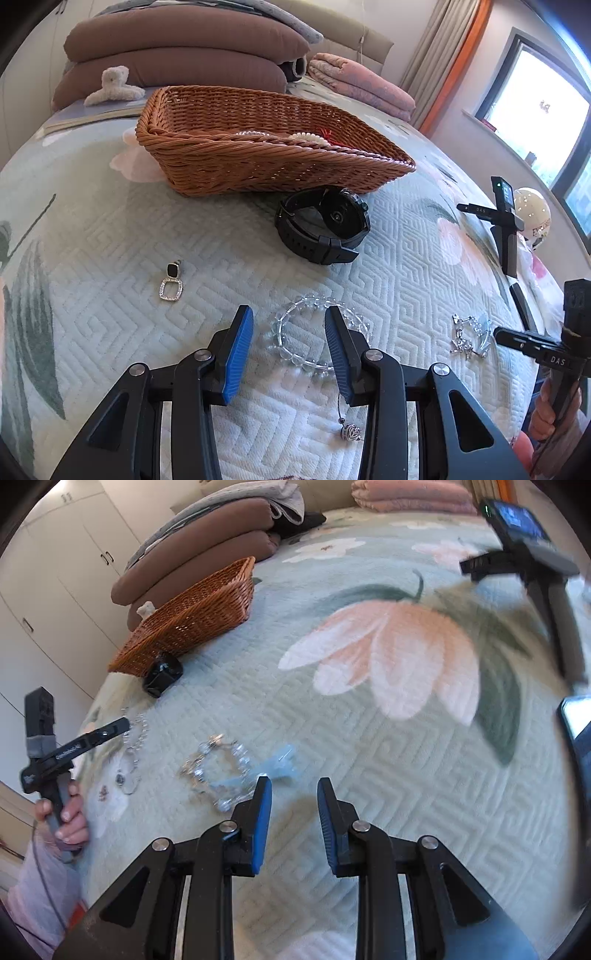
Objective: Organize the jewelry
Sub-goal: 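Grasp the clear bead bracelet with the left tool while the right tool grasps the blue hair clip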
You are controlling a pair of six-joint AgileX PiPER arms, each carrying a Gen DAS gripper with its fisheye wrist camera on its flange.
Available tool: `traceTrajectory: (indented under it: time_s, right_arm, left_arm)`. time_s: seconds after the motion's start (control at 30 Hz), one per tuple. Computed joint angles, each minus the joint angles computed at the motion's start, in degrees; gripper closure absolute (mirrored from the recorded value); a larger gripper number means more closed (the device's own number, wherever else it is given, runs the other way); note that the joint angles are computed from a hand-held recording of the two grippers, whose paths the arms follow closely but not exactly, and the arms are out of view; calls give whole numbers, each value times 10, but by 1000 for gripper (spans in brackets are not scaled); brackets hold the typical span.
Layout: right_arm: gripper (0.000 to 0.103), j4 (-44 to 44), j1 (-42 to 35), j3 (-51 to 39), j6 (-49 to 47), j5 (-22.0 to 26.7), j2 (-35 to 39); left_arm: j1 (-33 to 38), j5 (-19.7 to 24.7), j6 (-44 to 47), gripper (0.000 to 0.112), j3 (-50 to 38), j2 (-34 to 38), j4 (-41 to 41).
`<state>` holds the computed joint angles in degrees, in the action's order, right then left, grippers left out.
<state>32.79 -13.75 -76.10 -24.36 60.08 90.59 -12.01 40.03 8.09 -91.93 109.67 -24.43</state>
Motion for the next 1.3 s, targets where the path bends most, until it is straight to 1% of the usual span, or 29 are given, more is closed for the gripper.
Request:
traceTrajectory:
  time_s: [0.07, 0.17, 0.4, 0.53, 0.63, 0.7, 0.77, 0.9, 0.97, 1.0, 1.03, 1.07, 1.1, 1.17, 1.23, 1.3]
  right_arm:
    - [75, 25, -3, 1, 4, 7, 8]
    - [75, 59, -4, -14, 22, 6, 27]
    - [75, 47, 18, -73, 111, 4, 79]
    - [75, -2, 48, -90, 169, -17, 85]
    - [75, -74, 84, -104, 225, -36, 88]
    - [77, -122, 108, -110, 252, -45, 90]
    - [81, -164, 125, -114, 266, -49, 90]
    - [81, -191, 136, -108, 271, -58, 84]
    - [81, -202, 141, -97, 280, -72, 77]
    - [81, -206, 143, -91, 284, -78, 74]
    - [82, -212, 146, -84, 287, -87, 69]
    - [87, -219, 150, -75, 289, -99, 63]
    - [88, -215, 150, -68, 282, -109, 59]
    - [88, -184, 139, -51, 254, -123, 49]
    - [88, -151, 125, -49, 230, -125, 49]
    - [88, -78, 101, -40, 178, -131, 44]
  left_arm:
    - [1, -2, 5, 71, 4, -1, -6]
    - [2, -4, 10, 71, 8, -3, -11]
    - [8, -6, 26, 71, 14, -4, -27]
    - [6, -6, 27, 71, 13, -4, -25]
    - [3, -6, 24, 71, 12, -3, -17]
    - [-1, -6, 16, 71, 9, -2, -8]
    - [-4, -4, 13, 71, 5, 0, -2]
    - [-5, -1, 13, 71, 0, 4, 0]
    - [-8, 0, 6, 71, -3, 5, 7]
    - [-11, 0, 1, 72, -5, 6, 16]
    - [-13, 0, 0, 84, -6, 6, 22]
    - [-16, -2, -1, 94, -5, 5, 27]
    - [-19, 2, -5, 104, -9, 8, 34]
    - [-30, 6, -26, 104, -19, 14, 68]
    - [-48, 4, -57, 105, -25, 15, 117]
    - [-63, -3, -82, 105, -22, 11, 157]
